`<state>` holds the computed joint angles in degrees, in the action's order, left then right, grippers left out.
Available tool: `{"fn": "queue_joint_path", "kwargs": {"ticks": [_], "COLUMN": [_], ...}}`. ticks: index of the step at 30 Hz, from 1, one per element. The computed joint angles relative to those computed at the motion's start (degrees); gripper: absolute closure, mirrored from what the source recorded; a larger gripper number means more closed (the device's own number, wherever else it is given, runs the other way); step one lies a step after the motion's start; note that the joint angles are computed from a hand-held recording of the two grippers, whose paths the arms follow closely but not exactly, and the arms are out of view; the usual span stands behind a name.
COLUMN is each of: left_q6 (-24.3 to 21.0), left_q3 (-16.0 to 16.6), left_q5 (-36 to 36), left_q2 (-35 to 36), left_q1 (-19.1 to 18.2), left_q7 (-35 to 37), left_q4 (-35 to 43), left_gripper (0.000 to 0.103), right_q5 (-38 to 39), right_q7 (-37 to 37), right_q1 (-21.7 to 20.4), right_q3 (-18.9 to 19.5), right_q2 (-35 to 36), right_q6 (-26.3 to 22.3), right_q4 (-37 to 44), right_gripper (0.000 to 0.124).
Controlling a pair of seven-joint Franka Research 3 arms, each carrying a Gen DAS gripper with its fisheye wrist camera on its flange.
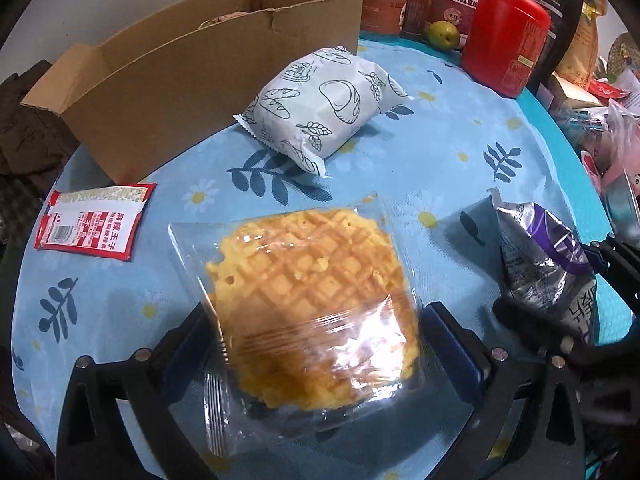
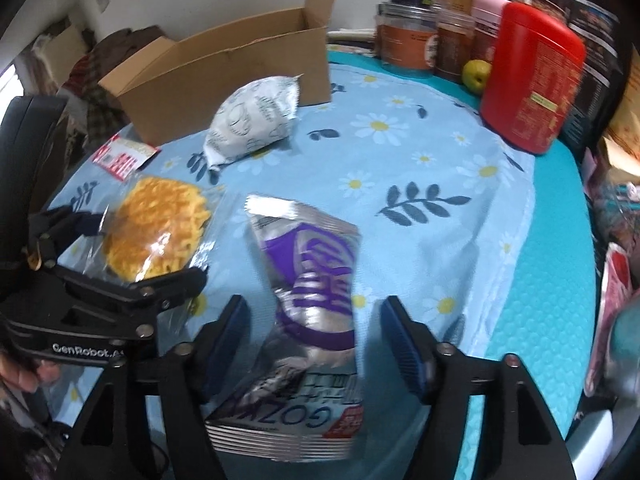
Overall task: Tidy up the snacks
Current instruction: 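Grasp the wrapped waffle cake with the left gripper while the right gripper holds the GOZK bag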
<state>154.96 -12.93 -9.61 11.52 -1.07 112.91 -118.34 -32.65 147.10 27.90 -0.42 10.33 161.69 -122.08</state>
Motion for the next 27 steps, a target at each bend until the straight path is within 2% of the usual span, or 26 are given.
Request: {"fn": "queue_joint_path", "kwargs": {"ticks": [3, 8, 14, 18, 20, 21, 24, 26, 27], "left_q6": [-0.3, 2.2, 0.9, 4.3, 5.3, 5.6, 6.4, 6.6, 6.5], "left_q3": [-0.1, -0.3, -0.2, -0.9, -2.1, -2.6, -3.3, -3.4, -3.2], "left_q5": [-0.2, -0.4, 0.4, -0.5, -3.1, -4.6, -7.7, -9.0, -9.3], "left_q2": [0.4, 0.2, 0.6, 0.2, -0.1, -0.3, -0.7, -1.0, -1.2], "left_q1": [0.0, 0.0, -0.1, 0.3, 1.3, 1.8, 2.3, 2.3, 2.1], "left_q7": [0.3, 0.2, -1.3, -0.7, 2.4, 4.2, 8.0, 9.6, 9.9], "left_q4": [0.5, -0.5, 0.5, -1.1, -1.8, -2.0, -2.6, -3.0, -3.1], "left_gripper": [0.000, 0.000, 0.000, 0.000, 0.006, 0.010, 0.014, 0.016, 0.017], "right_q5": [1.1, 0.9, 4.2, 3.4, 2.3, 1.1, -4.4, -4.3, -4.4], "right_q7": [-1.2, -0.8, -2.7, -1.8, -0.9, 0.2, 5.1, 4.9, 5.4], "right_q1": [-0.3, 0.2, -0.7, 0.1, 0.6, 1.0, 2.0, 0.8, 0.7], "right_q3": [0.2, -0.4, 0.0, -0.8, -1.3, -1.6, -2.3, -1.5, -1.4], "right_q2": [0.3, 0.3, -0.5, -0.5, -0.5, -0.5, -0.3, -0.4, -0.4], "right_q6": [0.8, 1.5, 4.1, 5.0, 4.5, 3.9, -0.3, 1.8, 2.1], "right_q4": [0.0, -0.3, -1.8, -2.1, -1.9, -1.7, -0.2, -0.8, -0.9], "right_gripper": [0.047, 0.047, 0.047, 0.047, 0.048, 0.054, 0.073, 0.086, 0.086]}}
